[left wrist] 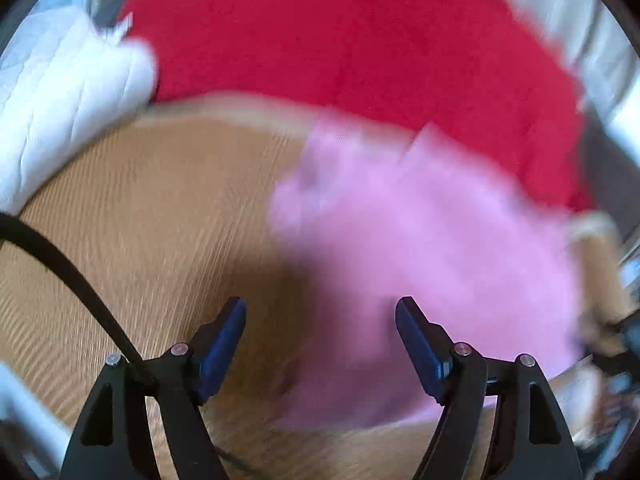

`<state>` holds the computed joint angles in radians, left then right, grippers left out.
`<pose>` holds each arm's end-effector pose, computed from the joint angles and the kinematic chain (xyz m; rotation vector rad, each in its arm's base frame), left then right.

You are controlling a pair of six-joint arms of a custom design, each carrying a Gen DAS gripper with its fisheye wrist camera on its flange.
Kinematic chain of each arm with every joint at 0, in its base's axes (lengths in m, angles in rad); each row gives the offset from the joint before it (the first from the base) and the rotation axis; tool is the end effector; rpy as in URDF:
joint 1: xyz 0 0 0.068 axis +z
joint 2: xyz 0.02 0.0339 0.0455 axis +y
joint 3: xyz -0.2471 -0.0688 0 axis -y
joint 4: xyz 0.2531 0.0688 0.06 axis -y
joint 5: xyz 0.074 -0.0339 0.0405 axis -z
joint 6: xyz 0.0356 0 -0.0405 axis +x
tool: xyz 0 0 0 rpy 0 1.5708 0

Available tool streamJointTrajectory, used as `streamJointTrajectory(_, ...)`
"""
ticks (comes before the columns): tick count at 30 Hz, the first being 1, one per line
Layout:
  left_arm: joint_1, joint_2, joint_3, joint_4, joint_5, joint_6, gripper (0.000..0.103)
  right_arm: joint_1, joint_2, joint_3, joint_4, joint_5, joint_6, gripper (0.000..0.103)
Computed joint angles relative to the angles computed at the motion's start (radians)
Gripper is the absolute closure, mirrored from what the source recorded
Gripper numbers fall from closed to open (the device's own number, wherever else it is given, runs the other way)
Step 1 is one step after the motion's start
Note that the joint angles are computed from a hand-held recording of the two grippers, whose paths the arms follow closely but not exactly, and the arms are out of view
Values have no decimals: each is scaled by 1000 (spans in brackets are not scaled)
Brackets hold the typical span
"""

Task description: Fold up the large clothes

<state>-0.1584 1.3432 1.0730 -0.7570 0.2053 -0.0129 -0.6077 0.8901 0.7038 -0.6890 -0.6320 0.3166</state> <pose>0.2758 -0.0514 0.2513 0.2633 2.5864 -0.3287 0.1681 -0.0913 0.2387 0.7817 2.1807 0.6233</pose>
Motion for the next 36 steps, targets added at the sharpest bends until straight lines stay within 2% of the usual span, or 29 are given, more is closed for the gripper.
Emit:
streamJointTrajectory(2,101,5,-13,-22,138,-62,25,-149,-85,-58,-7,-151,46,27)
streamJointTrajectory(4,150,-72,-43,-18,134,-101,25,-237,-204,-60,-97,-179,1,26)
streamJointTrajectory(5,164,-126,-70,-5,119,-103,25,-324,-280,-71,-168,-231,-42,24)
streamJointTrajectory(6,183,-187,-108,7,120,-103,25,-409,-329,-82,-247,-286,-91,17)
streamJointTrajectory(7,196,-215,-124,-2,135,-102,25,-444,-360,-76,-314,-314,-110,13)
streamJointTrajectory(8,213,-228,-133,-28,174,-98,25,-514,-373,-94,-409,-350,-180,13)
streamJointTrajectory(10,226,-199,-153,-20,225,-122,25,-528,-350,-136,-444,-371,-205,13)
streamJointTrajectory(11,217,-203,-169,-17,230,-143,25,-503,-344,-158,-416,-368,-165,13)
streamJointTrajectory(15,120,-168,-187,36,172,-238,24,-229,-386,-266,-37,-262,294,13)
streamJointTrajectory(17,62,-176,-208,105,116,-300,23,-115,-345,-285,142,-172,441,13)
streamJointTrajectory(18,56,-159,-198,118,117,-313,23,-89,-307,-278,191,-138,466,14)
streamJointTrajectory(19,51,-128,-179,121,127,-316,28,-77,-292,-274,216,-109,484,22)
streamJointTrajectory(20,46,-99,-161,124,129,-308,43,-53,-247,-260,246,-69,499,33)
streamJointTrajectory(21,44,-68,-145,142,160,-278,72,-17,-189,-245,247,-31,492,73)
streamJointTrajectory(22,40,-41,-117,128,168,-253,77,-7,-161,-241,257,-33,493,81)
streamJointTrajectory(23,31,-39,-100,121,152,-252,87,7,-157,-233,250,-15,482,82)
streamJointTrajectory(25,35,-73,-78,114,124,-258,90,61,-204,-189,171,58,431,87)
streamJointTrajectory(28,74,-90,-66,103,141,-211,90,145,-341,-137,25,142,402,89)
streamJointTrajectory(30,77,-58,-77,90,121,-161,88,212,-402,-157,-32,201,410,89)
streamJointTrajectory(32,88,-4,-69,75,135,-146,71,215,-391,-201,-41,208,385,81)
streamJointTrajectory(33,109,-14,-71,68,137,-151,51,143,-434,-268,-12,126,407,70)
streamJointTrajectory(34,126,-32,-67,53,123,-151,42,74,-468,-299,-2,42,408,64)
streamJointTrajectory(35,143,-55,-64,54,104,-153,40,31,-482,-302,-14,1,402,54)
streamJointTrajectory(36,157,-89,-60,60,73,-151,40,-34,-514,-293,-57,-30,364,40)
